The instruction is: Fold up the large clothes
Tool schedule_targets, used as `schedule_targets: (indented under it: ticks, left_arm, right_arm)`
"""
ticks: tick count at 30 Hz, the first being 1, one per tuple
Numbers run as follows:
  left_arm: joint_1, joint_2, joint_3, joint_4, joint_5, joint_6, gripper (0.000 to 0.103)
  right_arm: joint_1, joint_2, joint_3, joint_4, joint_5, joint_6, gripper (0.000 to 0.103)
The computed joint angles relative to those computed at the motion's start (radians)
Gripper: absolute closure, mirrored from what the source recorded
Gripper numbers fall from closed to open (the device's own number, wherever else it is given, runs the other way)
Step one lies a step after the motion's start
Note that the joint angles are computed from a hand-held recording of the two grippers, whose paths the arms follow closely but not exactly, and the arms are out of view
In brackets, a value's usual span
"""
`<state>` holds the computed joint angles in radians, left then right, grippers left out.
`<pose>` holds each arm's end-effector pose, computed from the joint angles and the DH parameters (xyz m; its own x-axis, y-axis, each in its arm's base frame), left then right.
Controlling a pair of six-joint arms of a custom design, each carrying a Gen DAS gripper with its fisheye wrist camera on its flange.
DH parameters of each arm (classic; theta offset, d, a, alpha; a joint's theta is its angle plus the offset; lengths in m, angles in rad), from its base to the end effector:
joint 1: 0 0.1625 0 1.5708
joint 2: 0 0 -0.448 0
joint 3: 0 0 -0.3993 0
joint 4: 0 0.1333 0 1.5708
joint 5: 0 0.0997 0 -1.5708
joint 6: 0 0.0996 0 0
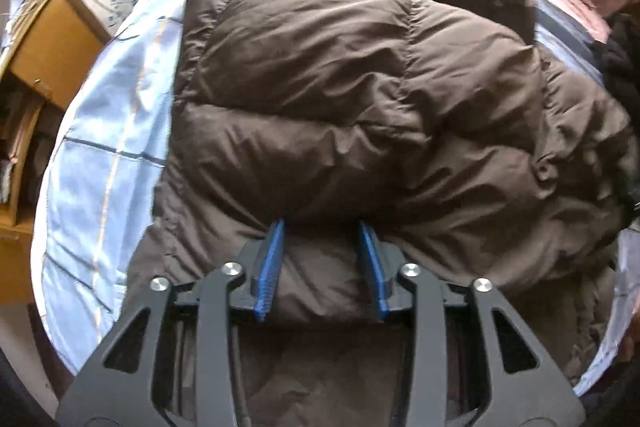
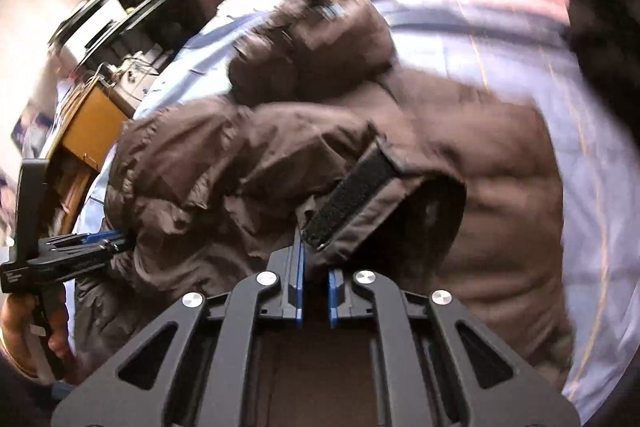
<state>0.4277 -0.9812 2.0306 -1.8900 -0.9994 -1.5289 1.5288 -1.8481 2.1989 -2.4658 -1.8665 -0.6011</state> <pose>-0.3467 -0.3638 0.0597 -0.6782 -0.2704 -0.6833 0.0078 0.9271 -0.3746 0.0879 -0.3910 0.4263 -0.8033 -0.3260 0.4984 -0.5073 0.8129 -0.2860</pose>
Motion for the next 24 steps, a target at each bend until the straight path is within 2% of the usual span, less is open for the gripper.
schedule_targets:
  ticks: [3, 7, 12, 14, 15, 17, 19, 22, 23, 24]
  left_arm:
    - [0.008, -0.015, 0.006, 0.004, 0.017, -0.03, 0.054]
    - [0.023, -0.03, -0.007, 0.086, 0.051, -0.062, 0.049]
    - [0.056, -0.039, 0.01, 0.037, 0.029, -0.067, 0.048]
    - [0.06, -0.025, -0.004, 0.054, 0.031, -0.053, 0.047]
    - [0.059, -0.029, 0.0, 0.059, 0.031, -0.051, 0.047]
    - [0.056, -0.041, 0.004, 0.055, 0.032, -0.053, 0.049]
    - [0.031, -0.09, 0.029, 0.03, 0.038, -0.091, 0.049]
    - [-0.02, -0.139, 0.043, 0.039, 0.078, -0.145, 0.049]
    - [-0.033, -0.143, 0.042, 0.038, 0.095, -0.145, 0.048]
    - [-0.048, -0.141, 0.041, 0.019, 0.112, -0.125, 0.048]
  right_arm:
    - [0.04, 0.037, -0.024, -0.055, -0.005, -0.012, 0.095]
    - [0.049, 0.118, -0.086, -0.088, 0.013, 0.05, 0.095]
    - [0.027, 0.261, -0.097, -0.149, -0.142, 0.088, 0.094]
    - [-0.002, 0.271, -0.092, -0.137, -0.144, 0.111, 0.083]
    - [-0.01, 0.266, -0.091, -0.134, -0.135, 0.116, 0.074]
    - [-0.032, 0.23, -0.098, -0.103, -0.097, 0.141, 0.061]
    - [-0.024, 0.193, -0.104, -0.109, -0.117, 0.163, 0.03]
    - [0.005, 0.128, -0.078, -0.261, -0.146, 0.142, 0.027]
    - [0.005, 0.103, -0.066, -0.298, -0.12, 0.136, 0.027]
    - [-0.003, 0.069, -0.053, -0.302, -0.062, 0.127, 0.028]
